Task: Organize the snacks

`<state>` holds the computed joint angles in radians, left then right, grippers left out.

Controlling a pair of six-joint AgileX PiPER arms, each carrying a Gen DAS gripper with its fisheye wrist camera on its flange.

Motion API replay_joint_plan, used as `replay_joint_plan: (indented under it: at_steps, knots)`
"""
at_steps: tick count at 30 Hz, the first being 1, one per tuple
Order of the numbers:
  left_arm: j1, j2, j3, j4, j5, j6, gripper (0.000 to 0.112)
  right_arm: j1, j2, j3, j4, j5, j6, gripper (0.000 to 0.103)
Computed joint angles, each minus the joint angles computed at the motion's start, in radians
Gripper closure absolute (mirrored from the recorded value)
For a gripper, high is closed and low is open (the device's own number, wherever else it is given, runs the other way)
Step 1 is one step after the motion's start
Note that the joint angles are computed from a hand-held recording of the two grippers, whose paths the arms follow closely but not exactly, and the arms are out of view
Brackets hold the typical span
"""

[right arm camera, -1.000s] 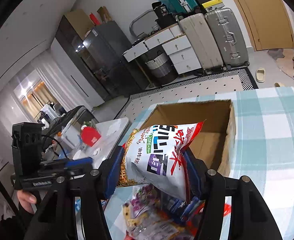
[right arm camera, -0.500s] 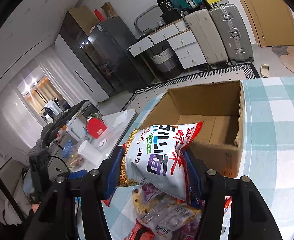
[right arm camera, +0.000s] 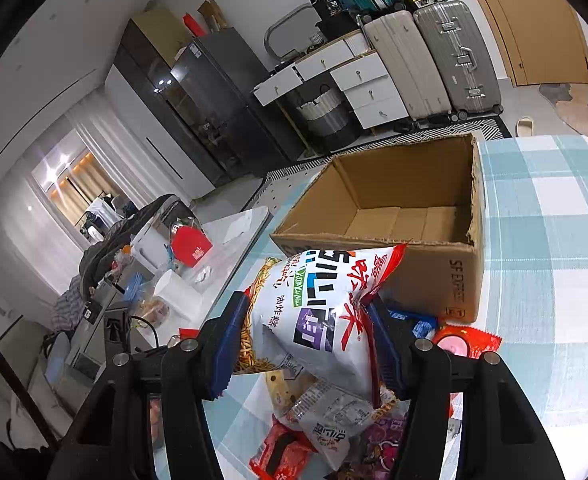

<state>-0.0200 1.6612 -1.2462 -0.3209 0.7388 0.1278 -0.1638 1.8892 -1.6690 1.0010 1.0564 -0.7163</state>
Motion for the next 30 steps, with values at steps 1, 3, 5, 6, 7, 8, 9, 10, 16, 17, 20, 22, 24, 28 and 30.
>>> replay_joint_plan:
  at_steps: [1, 3, 5, 6, 7, 8, 9, 10, 16, 17, 20, 22, 24, 28, 30]
  knots:
    - [0.0, -0.005, 0.01, -0.004, -0.013, 0.012, 0.054, -0.001, -0.003, 0.006, 0.002, -0.001, -0.003, 0.044]
    - [0.008, 0.0, 0.005, -0.024, -0.001, 0.034, 0.06, -0.001, -0.004, 0.009, 0.003, -0.001, -0.003, 0.044]
    - [0.011, 0.001, 0.002, -0.027, 0.004, 0.03, 0.062, -0.006, -0.008, 0.019, 0.011, 0.001, -0.013, 0.044]
    - [0.007, 0.002, -0.001, -0.018, 0.005, 0.021, 0.064, -0.008, -0.011, 0.024, 0.014, 0.0, -0.017, 0.044]
    - [0.004, 0.002, -0.003, -0.01, 0.008, 0.013, 0.065, -0.01, -0.013, 0.032, 0.018, 0.0, -0.023, 0.044]
    - [0.004, 0.001, -0.005, -0.013, 0.012, 0.011, 0.067, -0.011, -0.017, 0.039, 0.021, 0.001, -0.027, 0.044]
    - [0.004, 0.005, -0.013, -0.016, 0.022, 0.006, 0.068, -0.012, -0.023, 0.052, 0.024, -0.001, -0.033, 0.044]
    - [0.003, 0.003, -0.012, -0.013, 0.025, 0.002, 0.068, -0.013, -0.024, 0.054, 0.025, -0.002, -0.034, 0.044]
    - [-0.015, -0.04, 0.0, 0.021, 0.025, -0.04, 0.069, -0.035, -0.043, 0.073, 0.036, 0.008, -0.046, 0.044]
    - [-0.02, -0.053, 0.0, 0.029, 0.024, -0.047, 0.069, -0.04, -0.046, 0.077, 0.039, 0.01, -0.052, 0.044]
    - [-0.06, -0.093, -0.024, 0.113, 0.031, -0.109, 0.069, -0.052, -0.063, 0.083, 0.046, 0.015, -0.064, 0.044]
    - [-0.083, -0.108, -0.067, 0.138, 0.057, -0.13, 0.069, -0.057, -0.065, 0.07, 0.051, 0.023, -0.064, 0.044]
    - [-0.102, -0.118, -0.11, 0.149, 0.075, -0.145, 0.069, -0.062, -0.068, 0.046, 0.055, 0.036, -0.057, 0.044]
    - [-0.145, -0.109, -0.236, 0.167, 0.135, -0.159, 0.069, -0.063, -0.071, -0.006, 0.06, 0.059, -0.047, 0.044]
    - [-0.168, -0.091, -0.304, 0.182, 0.159, -0.166, 0.069, -0.066, -0.058, -0.056, 0.06, 0.076, -0.029, 0.044]
